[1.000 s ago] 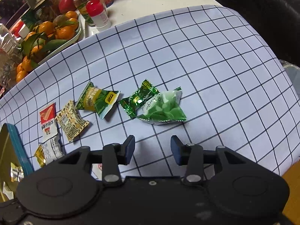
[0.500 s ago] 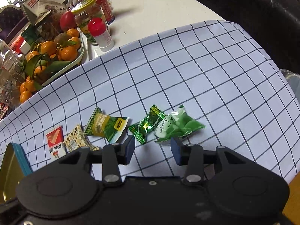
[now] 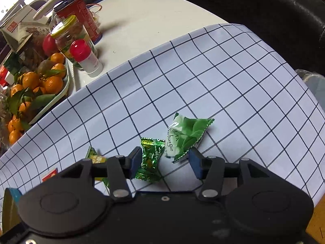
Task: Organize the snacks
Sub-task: 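Reach the left tool toward the red-white packet while the right approaches the green candy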
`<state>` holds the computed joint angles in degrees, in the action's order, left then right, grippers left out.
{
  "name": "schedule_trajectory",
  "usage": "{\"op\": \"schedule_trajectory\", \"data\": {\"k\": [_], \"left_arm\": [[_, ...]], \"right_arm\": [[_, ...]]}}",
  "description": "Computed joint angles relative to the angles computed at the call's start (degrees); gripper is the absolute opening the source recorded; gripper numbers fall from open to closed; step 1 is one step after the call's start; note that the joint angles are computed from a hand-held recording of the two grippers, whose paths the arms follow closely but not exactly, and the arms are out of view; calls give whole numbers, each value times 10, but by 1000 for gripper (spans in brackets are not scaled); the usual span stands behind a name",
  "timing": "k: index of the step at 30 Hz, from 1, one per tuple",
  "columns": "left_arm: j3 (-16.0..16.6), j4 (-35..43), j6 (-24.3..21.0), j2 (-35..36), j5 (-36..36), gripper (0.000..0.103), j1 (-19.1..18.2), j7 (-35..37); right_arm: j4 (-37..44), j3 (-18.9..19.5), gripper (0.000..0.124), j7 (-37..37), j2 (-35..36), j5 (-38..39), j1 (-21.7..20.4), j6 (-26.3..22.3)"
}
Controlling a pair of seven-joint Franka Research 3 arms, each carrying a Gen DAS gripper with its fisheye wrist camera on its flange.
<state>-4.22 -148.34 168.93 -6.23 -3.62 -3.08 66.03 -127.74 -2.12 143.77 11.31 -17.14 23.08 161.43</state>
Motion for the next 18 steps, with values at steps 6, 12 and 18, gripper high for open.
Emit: {"op": "schedule_trajectory", "data": {"k": [6,12,18], "left_arm": [[-2,-15,-23,-39,33,31,7,-7],[30,-27,-6,-50,-17,31,-24,54],[1,-22,6,-38,49,31,15,3]], "right_arm": [[16,4,61,-22,17,37,4,-5],[32,-10,58,2,30,2,23,-44],[6,14,24,-54,18,45,-1,-9]]}}
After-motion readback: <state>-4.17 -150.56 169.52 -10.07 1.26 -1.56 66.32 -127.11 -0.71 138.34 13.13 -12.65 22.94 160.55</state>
